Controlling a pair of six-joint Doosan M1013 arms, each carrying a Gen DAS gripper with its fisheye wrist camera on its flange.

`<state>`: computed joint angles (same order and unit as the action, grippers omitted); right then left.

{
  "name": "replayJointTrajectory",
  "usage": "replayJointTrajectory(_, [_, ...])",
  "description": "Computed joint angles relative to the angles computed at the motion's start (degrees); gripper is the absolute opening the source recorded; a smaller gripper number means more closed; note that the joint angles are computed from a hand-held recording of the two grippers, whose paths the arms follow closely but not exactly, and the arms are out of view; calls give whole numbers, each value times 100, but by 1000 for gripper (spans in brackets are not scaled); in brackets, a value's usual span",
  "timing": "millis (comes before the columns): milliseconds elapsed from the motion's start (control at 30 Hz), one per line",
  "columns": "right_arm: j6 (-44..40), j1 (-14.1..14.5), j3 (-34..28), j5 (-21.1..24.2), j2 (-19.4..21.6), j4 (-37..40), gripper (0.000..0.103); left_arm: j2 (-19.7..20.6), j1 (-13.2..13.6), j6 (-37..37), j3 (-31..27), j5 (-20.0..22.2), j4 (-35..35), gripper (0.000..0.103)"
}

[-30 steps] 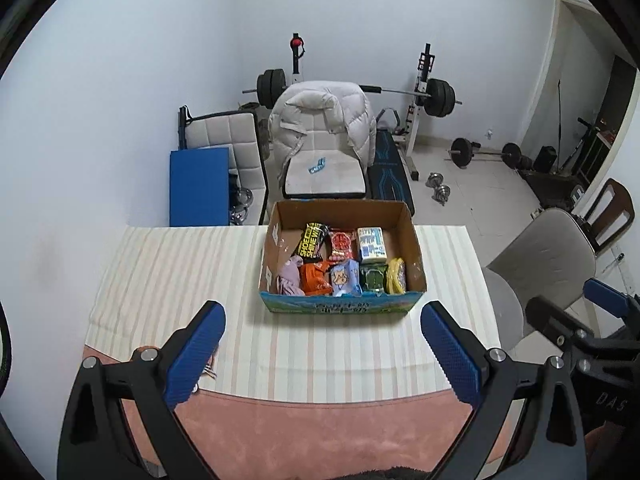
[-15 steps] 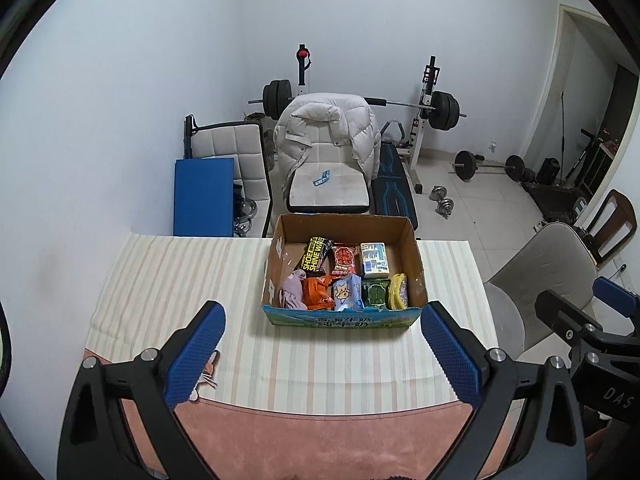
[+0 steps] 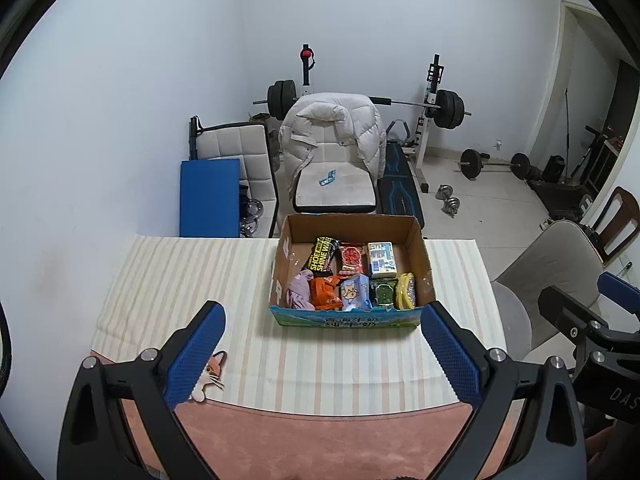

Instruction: Organize soft objects

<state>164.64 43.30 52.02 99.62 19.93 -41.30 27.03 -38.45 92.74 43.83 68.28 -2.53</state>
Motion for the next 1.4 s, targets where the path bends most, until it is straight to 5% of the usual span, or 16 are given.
replayJointTrajectory(1400, [-93, -25, -84, 196, 71, -147, 103, 35, 37, -32, -70, 18, 36, 100])
